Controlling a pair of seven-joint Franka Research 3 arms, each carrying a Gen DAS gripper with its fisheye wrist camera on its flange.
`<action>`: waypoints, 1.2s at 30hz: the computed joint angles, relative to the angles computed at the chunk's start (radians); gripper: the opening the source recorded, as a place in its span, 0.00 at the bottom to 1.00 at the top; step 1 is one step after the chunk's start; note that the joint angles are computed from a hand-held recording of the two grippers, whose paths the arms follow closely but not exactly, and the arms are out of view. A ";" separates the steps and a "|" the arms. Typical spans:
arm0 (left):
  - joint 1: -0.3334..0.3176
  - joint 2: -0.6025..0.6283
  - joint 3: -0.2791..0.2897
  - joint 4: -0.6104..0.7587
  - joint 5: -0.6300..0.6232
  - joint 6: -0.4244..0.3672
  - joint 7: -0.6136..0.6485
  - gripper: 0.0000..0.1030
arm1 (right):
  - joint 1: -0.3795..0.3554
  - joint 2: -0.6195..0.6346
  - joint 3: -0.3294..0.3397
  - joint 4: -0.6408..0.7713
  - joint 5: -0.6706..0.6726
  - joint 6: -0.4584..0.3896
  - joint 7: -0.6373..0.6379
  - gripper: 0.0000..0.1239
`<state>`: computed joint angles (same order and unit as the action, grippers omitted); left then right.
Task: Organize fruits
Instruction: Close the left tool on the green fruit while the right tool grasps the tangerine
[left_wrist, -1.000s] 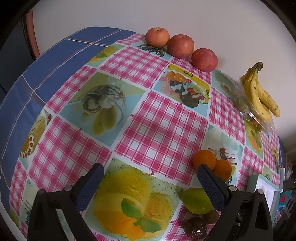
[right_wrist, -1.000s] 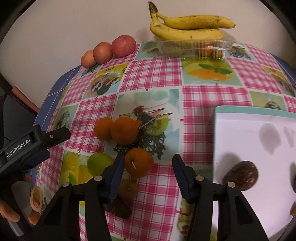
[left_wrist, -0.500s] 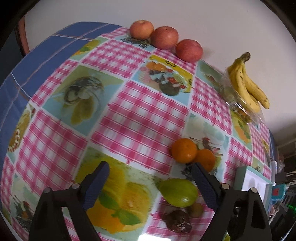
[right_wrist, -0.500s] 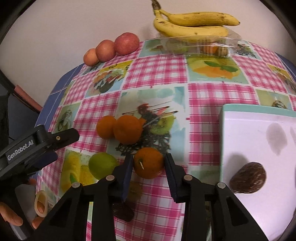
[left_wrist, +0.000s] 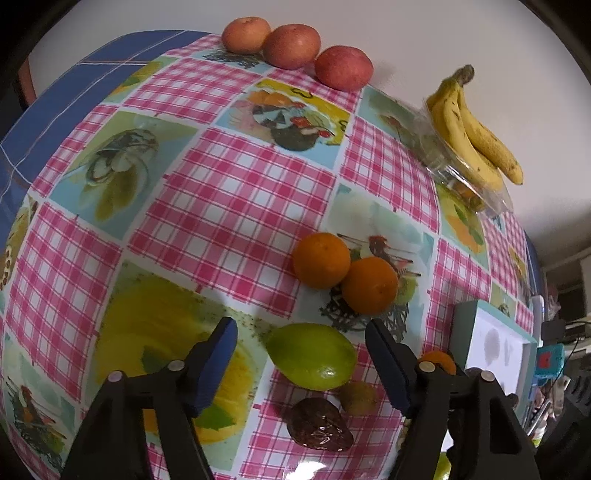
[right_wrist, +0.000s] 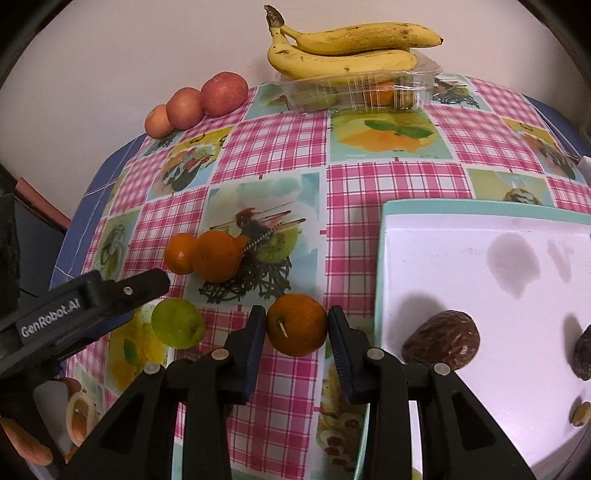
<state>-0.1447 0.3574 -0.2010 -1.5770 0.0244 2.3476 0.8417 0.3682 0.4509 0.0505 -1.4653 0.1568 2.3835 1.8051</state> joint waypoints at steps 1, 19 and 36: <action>-0.002 0.001 -0.001 0.001 0.003 -0.003 0.001 0.70 | -0.001 -0.004 0.000 -0.004 0.002 -0.001 -0.001 0.29; -0.014 -0.011 -0.004 -0.002 0.009 -0.008 0.004 0.56 | -0.023 -0.093 0.009 -0.094 0.039 0.027 -0.016 0.29; -0.042 -0.103 -0.003 -0.051 0.070 0.025 -0.009 0.56 | -0.045 -0.275 -0.009 -0.285 0.002 0.095 0.060 0.29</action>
<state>-0.1864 0.2547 -0.2038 -1.6282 0.0940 2.3722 0.8331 0.3228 0.1755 0.0418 -1.7506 0.1590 2.4781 1.8650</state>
